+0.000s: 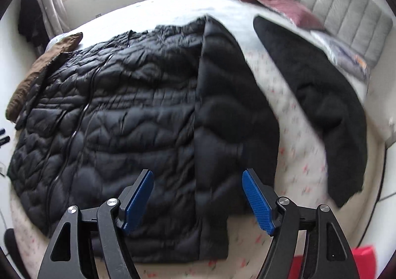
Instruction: Fold large clothes
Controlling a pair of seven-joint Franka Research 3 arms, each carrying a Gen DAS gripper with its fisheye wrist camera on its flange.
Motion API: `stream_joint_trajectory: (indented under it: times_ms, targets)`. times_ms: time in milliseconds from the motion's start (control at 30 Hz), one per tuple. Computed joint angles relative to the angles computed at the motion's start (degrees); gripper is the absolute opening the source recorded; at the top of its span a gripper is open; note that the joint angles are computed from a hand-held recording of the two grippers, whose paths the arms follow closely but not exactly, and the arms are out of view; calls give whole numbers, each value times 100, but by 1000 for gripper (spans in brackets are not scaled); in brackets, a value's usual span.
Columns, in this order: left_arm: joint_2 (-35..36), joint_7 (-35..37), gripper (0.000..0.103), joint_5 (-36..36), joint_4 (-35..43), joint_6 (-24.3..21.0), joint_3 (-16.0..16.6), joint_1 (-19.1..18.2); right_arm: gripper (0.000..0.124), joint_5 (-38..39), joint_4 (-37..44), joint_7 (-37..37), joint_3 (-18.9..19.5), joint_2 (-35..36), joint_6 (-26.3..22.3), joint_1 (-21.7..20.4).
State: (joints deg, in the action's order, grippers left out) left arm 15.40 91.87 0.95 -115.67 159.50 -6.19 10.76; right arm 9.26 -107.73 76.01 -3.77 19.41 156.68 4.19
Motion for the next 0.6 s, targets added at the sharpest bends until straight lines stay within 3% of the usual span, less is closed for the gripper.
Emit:
stream_joint_trajectory:
  times_ms: [100,200,300,367,400,467,500,533,600]
  targets:
    - [-182,554,86,-827,-364,-74,-315,338,76,625,-400,-343,214,-154,-176,-296]
    - [-134,1488,86,-2120,-407,-276,-662,651,76,1207,-595,-563,329,-128,-379,-484]
    - [76,2038,86,-3054,-257,-619,-779,742,76,1966,-535,-853,491,99,-569,-707]
    - [134,2274,83,-3429,-273,-570,-807,673,76,2481,-587,-1089,600,175,-386,-815]
    - [120,2432,78,-3580,-316,-493,-837,634,76,2825,-626,-1286,701,181,-239,-897]
    - [81,2575,53,-3802,-372,-435,-848,537,77,3229,-636,-1441,759,177,-159,-946]
    - [49,2614,47,-3896,-407,-418,-842,493,77,3351,-645,-1471,759,175,-114,-931]
    - [24,2713,30,-4045,-439,-383,-865,464,71,3448,-674,-1561,774,164,-43,-913]
    - [-77,2861,21,-4348,-529,-267,-868,411,31,3584,-635,-1764,808,172,-139,-924]
